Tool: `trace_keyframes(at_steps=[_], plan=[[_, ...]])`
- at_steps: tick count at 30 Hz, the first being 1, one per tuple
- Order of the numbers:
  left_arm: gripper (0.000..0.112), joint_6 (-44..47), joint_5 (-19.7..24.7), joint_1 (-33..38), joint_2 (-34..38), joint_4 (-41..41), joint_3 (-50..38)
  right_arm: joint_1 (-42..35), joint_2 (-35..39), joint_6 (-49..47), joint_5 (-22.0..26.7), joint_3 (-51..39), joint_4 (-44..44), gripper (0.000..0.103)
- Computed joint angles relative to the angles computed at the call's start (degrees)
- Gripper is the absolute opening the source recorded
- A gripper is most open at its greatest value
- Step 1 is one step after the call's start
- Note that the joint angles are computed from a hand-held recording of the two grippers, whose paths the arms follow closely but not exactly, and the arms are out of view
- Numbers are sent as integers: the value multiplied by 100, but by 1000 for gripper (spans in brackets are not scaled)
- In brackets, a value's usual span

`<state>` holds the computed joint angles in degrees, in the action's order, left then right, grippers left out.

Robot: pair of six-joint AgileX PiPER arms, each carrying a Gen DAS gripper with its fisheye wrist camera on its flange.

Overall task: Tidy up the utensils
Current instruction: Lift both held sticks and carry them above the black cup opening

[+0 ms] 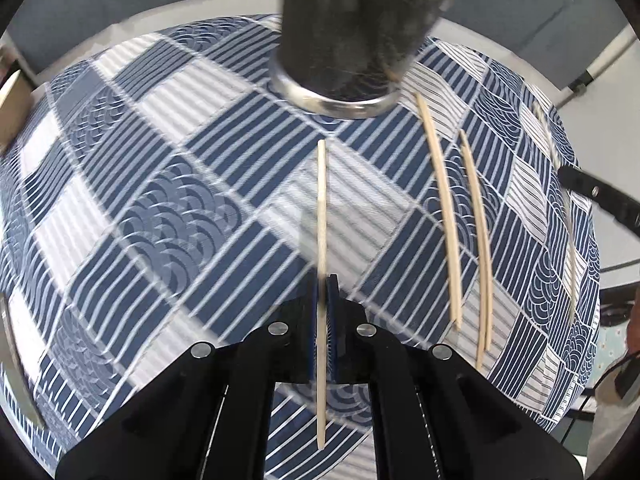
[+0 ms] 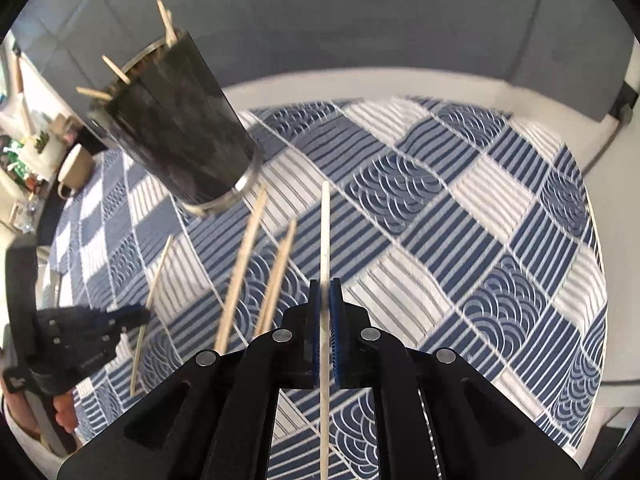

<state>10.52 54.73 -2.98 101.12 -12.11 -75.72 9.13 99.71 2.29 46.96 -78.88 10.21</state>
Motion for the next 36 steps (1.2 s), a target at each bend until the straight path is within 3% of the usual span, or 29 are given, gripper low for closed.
trace_keyframes(at_steps=[12, 24, 28, 33, 36], plan=[[5, -762, 285, 592, -723, 802, -443, 118, 688, -920, 534, -2211, 758, 4], [5, -1128, 614, 232, -747, 1486, -2237, 367, 1452, -1368, 1128, -4681, 1180, 4], [5, -1090, 580, 125, -516, 1355, -2902, 378, 1467, -1550, 932, -4903, 1484, 4], [5, -731, 178, 83, -243, 830, -3362, 368, 1784, -1577, 929, -5583, 1586, 4], [5, -177, -138, 266, -85, -41, -3515, 405, 1998, -1475, 924, -6004, 1502, 4]])
